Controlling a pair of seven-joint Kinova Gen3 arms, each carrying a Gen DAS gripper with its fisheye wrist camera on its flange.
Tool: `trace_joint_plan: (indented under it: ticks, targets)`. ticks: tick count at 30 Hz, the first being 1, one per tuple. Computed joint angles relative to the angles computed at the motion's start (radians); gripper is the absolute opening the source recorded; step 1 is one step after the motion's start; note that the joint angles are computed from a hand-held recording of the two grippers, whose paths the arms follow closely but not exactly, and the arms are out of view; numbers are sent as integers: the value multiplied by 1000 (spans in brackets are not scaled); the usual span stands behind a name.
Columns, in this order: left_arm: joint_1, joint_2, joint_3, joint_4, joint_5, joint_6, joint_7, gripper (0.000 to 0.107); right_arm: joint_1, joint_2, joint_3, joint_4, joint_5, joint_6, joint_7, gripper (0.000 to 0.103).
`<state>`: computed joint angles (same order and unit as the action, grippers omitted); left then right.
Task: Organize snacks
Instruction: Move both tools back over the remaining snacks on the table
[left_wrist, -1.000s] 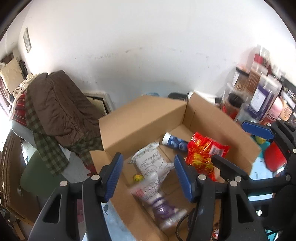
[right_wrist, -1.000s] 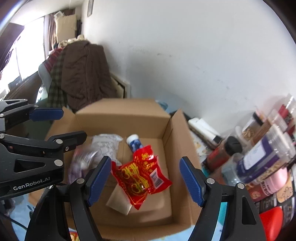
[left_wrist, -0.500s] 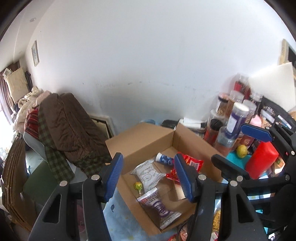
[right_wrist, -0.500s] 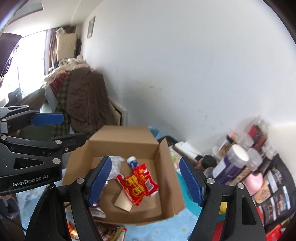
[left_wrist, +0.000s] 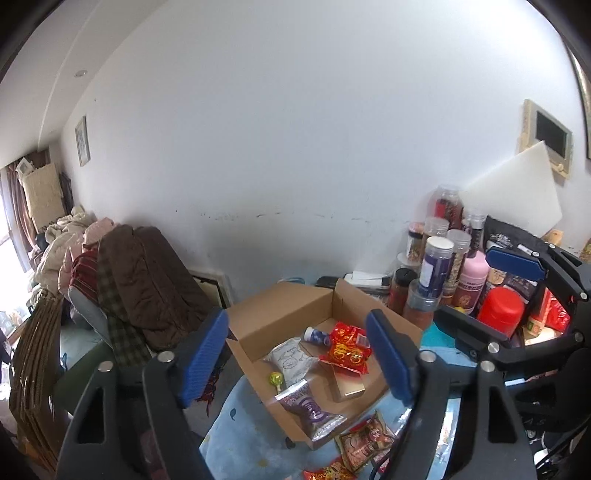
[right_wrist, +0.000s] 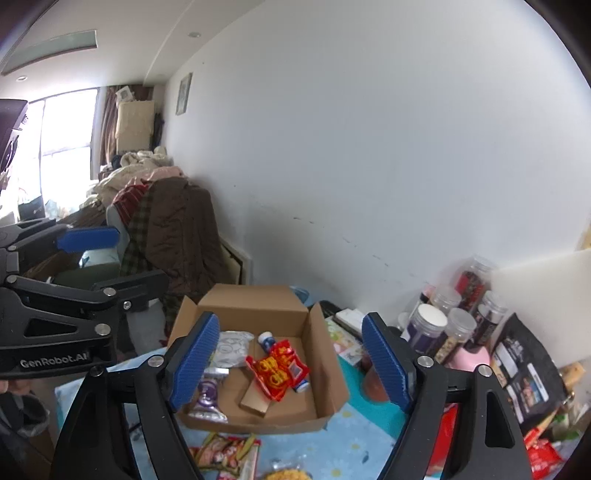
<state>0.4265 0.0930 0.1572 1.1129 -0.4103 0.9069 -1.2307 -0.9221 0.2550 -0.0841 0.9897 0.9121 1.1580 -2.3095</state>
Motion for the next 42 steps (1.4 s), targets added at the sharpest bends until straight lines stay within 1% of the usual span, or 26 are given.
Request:
trace_joint_plan:
  ticks: [3,5,8,15,19,23,26,28,35,39,42]
  targets:
    - [2,-37,7,45,-3,-21,6,78,-23,-34,-8,54,37,9,-51,82]
    - [-2,-56,18,71,-5,-30,8,78,-29,-53,-24,83,60,18,-82,82]
    - [-12,-85,35,116,-4,-49,13,79,-37,-85,-57,141,106,30,-142,85]
    - [-47,-153,74,232,38,-116,-8,79,-44,-130,-142,247,185,84,-249,85]
    - [-74,-190,83,299,91,-161,-29,79,-51,-146,-179,305,211,113,-325,85]
    - [-96,-221,105,356,104,-185,-49,79,-50,-160,-209,362,216,130,-403,85]
    - [-99,-235,98,386,164,-185,-101,79,-55,-162,-227,397,218,148,-448,85]
    - [-104,-243,100,409,188,-188,-123,79,-59,-161,-236,417,214,158,-487,85]
    - [-111,-248,82,465,292,-179,-196,79,-59,-158,-248,478,159,120,-550,85]
    - [-113,-241,65,495,346,-177,-237,79,-58,-147,-244,498,141,107,-569,85]
    - [-115,-227,51,513,387,-168,-266,79,-48,-141,-235,516,107,80,-581,85]
